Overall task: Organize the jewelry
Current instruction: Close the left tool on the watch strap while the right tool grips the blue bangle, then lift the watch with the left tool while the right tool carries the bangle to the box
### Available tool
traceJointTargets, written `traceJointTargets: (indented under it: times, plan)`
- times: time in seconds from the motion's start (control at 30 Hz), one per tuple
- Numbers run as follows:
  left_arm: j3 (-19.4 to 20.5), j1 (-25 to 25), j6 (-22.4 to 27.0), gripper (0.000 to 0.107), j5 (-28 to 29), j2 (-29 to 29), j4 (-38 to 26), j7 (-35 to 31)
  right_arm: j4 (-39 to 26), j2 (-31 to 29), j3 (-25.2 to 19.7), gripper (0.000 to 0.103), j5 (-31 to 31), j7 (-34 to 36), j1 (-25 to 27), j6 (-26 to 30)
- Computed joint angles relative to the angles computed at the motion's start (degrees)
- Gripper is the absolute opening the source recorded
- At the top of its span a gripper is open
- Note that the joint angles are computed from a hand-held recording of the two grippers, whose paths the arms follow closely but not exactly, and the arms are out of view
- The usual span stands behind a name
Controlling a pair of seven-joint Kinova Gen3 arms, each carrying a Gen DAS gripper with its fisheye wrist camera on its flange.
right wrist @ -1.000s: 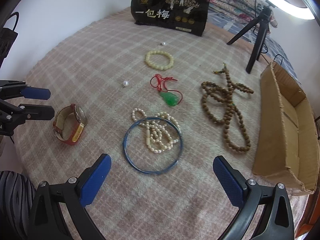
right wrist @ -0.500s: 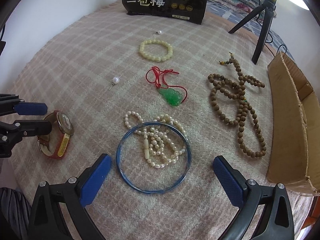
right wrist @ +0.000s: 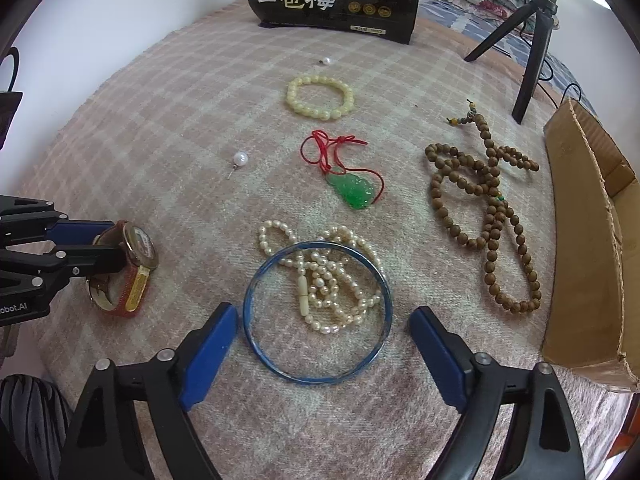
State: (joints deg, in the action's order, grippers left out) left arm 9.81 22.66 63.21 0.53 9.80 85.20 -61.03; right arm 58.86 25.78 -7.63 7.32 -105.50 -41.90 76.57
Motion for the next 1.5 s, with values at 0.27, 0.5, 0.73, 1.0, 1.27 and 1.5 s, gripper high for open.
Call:
traceJointTargets:
  times: [0.27,0.5,0.73,1.0,1.27,1.5]
  plan:
    - [-0.1,0.0,-0.3,0.014,-0.3,-0.1,0.3,0.3,-0.6,0.1,-0.2,0.074,-1.3,0.3,0.5,0.3]
    - [0.0,0.3,-0.6,0.011,-1.3,-0.9,0.8,1.4,0.0,-0.7,-0.1,0.074,-1.2,-0.3,0.6,0.0]
    - [0.3,0.9,-0.7,0.011,-3.0,-2.5,1.3,3.0,0.9,-3.0,-0.4,0.074,-1.0,-1.0,0.9,-0.5]
    - [0.9,0.9,0.3,0.011,-4.0,-3.9,-0.4,3.9,2.7,-6.9,-0.8,0.074,-0.6,-1.9,1.8,-1.2]
    - [1.4,2.1,1.4,0.011,-5.0,-2.0,-7.0,3.2,4.5,-11.1,-0.9,0.074,-0.4,-2.0,4.9,-2.1]
    - [1.1,4.4,2.5,0.011,-5.6,2.8,-15.4,1.6,4.7,-13.8,-0.4,0.074,0.3,-1.6,8.6,-1.9]
